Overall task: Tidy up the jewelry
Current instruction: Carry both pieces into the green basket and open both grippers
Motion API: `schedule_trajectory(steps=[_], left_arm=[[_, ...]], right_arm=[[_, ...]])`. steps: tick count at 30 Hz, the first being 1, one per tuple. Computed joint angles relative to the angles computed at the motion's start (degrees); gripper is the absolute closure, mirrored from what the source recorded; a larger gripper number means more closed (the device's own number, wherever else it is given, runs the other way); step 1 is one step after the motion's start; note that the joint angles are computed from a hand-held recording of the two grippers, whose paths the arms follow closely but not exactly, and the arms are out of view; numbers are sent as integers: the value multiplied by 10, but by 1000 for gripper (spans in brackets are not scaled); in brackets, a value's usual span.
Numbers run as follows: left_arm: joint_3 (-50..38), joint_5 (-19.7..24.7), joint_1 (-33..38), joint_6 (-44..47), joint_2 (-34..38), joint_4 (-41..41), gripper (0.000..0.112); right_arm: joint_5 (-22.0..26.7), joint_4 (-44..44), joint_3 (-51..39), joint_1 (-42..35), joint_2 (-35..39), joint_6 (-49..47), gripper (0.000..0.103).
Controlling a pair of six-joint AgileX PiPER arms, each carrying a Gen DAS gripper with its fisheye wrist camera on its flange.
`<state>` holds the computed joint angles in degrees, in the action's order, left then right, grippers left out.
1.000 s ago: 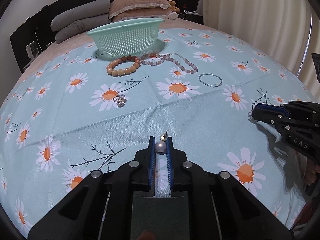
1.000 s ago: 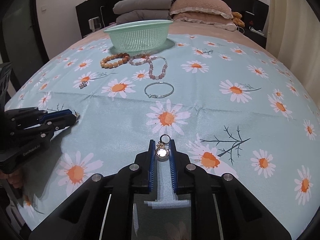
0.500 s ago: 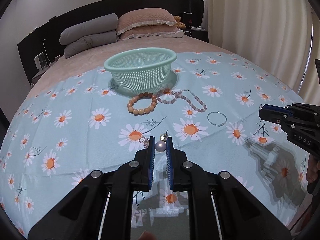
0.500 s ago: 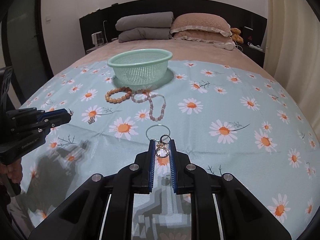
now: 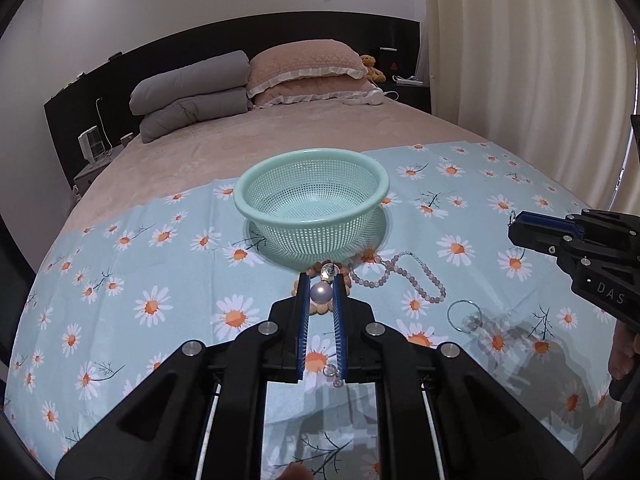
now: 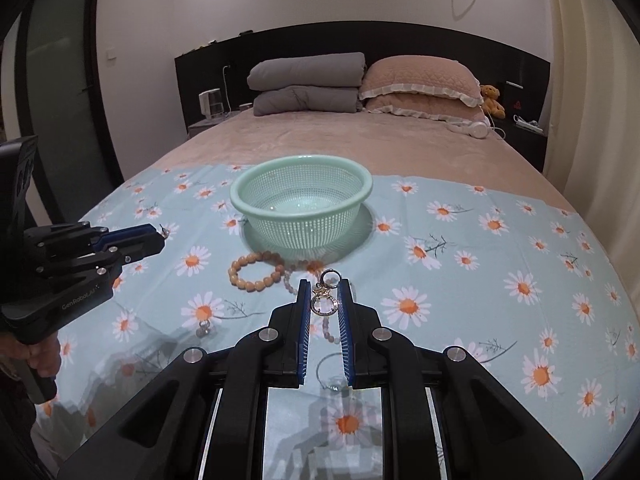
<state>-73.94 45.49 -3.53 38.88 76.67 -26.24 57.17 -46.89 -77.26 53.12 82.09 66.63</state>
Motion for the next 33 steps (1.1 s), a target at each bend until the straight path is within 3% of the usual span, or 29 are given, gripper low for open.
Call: schedule_trajectory(steps=[12,16,22,25,26,28,30,33], left_arm=[[-188,-10,-34,-45,170,44,101],[-268,-4,-47,-78,236,79,101],[-373,27,-46,-118,322,98,101],[-436,61,-53,-164,369,134,100],[-456,74,-54,-170,384,140,96],[-471,84,-57,-178,396,149,71],[-469,89,-50,-155,395,123,51],[-430,50,-57,-154,368,147,49]], right_arm=[[-102,122,-176,-150,143,-197,90],[-117,115,-221,-173,187,-214,90],[-100,185,-320,-211,263,-291,89],[-81,176,-355,-217,292,-280,88],[-75,178,-365,-220,300,-281,88],[-78,195,-365,-228,303,-283,88],[-99,247,-354,-244,297,-307,80],[-115,246,-331,-248,285,-291,73]])
